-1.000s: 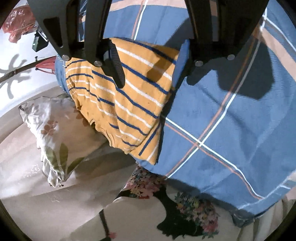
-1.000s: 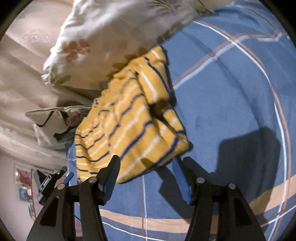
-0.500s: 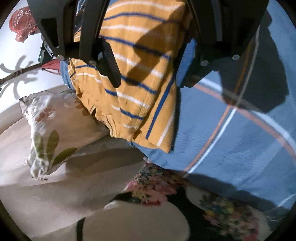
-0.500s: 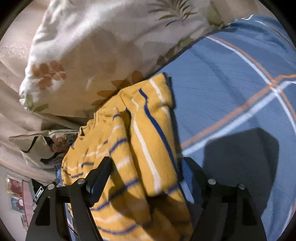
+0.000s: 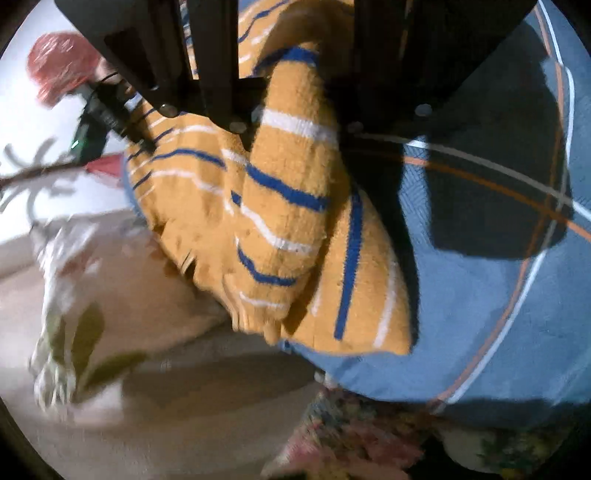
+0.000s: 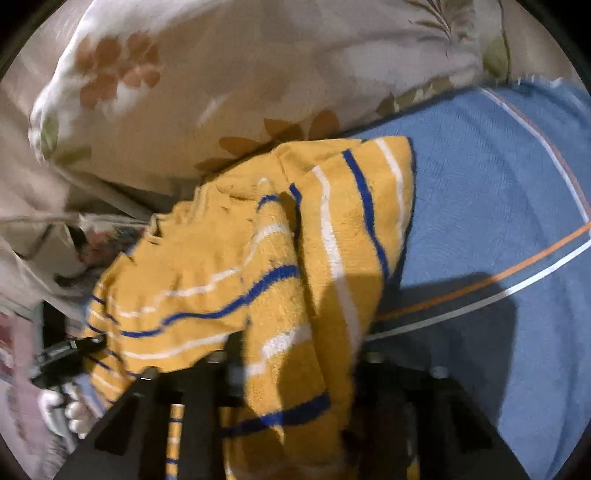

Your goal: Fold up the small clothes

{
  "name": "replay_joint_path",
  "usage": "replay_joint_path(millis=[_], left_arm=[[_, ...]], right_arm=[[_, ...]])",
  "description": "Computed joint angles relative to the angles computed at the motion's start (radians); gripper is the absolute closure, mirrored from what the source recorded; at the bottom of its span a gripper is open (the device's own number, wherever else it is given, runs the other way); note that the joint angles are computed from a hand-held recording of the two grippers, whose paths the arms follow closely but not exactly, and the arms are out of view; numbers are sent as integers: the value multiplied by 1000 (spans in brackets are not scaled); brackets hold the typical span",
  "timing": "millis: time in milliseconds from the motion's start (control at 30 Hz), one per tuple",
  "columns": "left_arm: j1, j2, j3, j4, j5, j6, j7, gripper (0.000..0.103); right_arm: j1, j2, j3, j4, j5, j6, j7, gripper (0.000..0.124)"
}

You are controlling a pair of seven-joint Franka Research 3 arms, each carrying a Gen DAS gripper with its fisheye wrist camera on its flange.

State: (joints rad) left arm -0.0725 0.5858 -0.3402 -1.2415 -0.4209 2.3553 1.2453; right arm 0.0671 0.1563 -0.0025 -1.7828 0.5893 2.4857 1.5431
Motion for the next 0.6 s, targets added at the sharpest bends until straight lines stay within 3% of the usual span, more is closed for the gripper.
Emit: replay_joint_path(millis=[167, 333, 467, 533, 600], left_arm=[[7, -120, -9, -105, -36, 30, -3, 86], [2, -282, 7, -297, -96, 38, -4, 85], [-15, -301, 43, -385, -104, 17, -38, 81], [-28, -301, 59, -421, -76, 46, -61, 76], [-14, -336, 44, -488, -151, 111, -31, 75]], right_arm=[[-25, -74, 3, -26, 150, -69, -73, 98], [-14, -218, -25, -159, 255, -121, -135, 98], [6, -225, -28, -225, 150, -107, -82, 85], [10, -210, -27, -238, 92, -85, -48, 74], [14, -215, -26, -258, 66, -50, -19, 70]])
